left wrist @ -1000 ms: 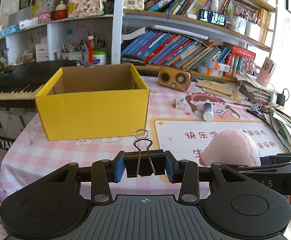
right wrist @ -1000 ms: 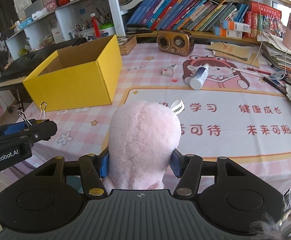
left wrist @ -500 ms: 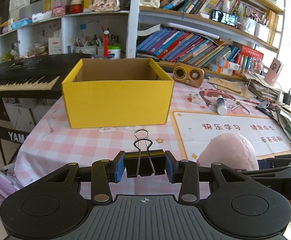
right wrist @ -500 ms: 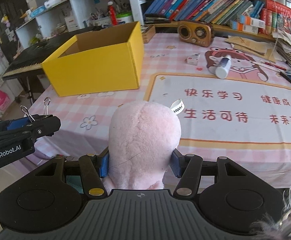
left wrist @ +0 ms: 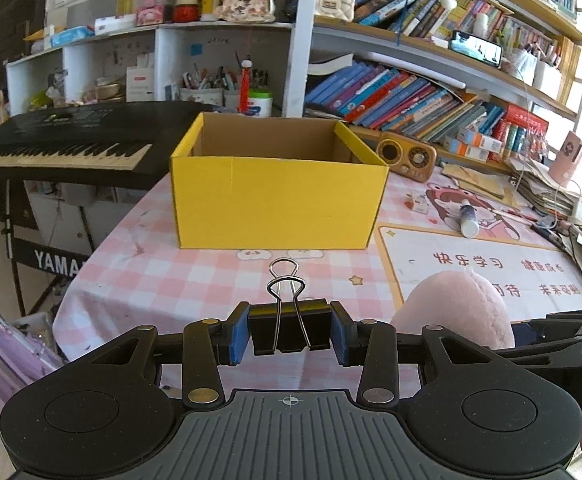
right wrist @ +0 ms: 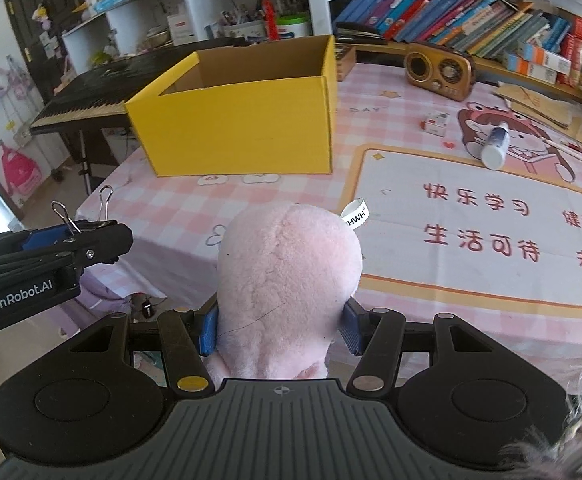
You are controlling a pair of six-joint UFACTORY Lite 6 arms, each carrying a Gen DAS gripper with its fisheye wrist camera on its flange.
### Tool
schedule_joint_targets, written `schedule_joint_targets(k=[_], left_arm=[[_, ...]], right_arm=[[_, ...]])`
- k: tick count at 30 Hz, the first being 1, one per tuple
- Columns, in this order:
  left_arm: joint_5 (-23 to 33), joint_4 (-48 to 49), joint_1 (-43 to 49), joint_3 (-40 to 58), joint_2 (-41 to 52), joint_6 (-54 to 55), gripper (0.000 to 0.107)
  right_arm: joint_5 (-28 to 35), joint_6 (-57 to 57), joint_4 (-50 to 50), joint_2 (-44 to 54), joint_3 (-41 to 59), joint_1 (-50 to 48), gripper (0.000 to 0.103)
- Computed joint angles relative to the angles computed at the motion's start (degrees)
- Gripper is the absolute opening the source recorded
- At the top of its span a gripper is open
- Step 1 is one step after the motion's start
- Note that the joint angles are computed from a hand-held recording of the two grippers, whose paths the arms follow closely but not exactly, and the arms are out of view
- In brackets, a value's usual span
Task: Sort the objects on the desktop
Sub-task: 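Carry the binder clip and pink pig over the yellow box with both tools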
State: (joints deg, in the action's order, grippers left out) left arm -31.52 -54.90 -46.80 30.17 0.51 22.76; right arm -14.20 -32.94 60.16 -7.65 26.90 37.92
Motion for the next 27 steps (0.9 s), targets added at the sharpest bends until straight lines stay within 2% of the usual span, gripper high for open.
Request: schedule_joint_targets(k=[13,18,23,27], left_arm=[[0.8,0.3,2.7,0.9,0.6,0.5,0.039],[0.6,0.8,4.1,3.7,2.3,1.7,0.039],[0.3,1.6,6.5,8.9,4.6,4.1,0.039],[0.3,2.6,8.8,15.1,8.2,5.7,0.039]], right_arm=[[1.2,-0.1,-5.0,4.2,4.9,-0.5,0.054],[1.7,3.7,-12.0,5.5,7.3,-2.9,0.054],[2.4,9.7,-23.0,7.4,12.4,-7.0,0.054],[3.7,20.7,-39.1,10.7,19.2,-11.6,0.054]])
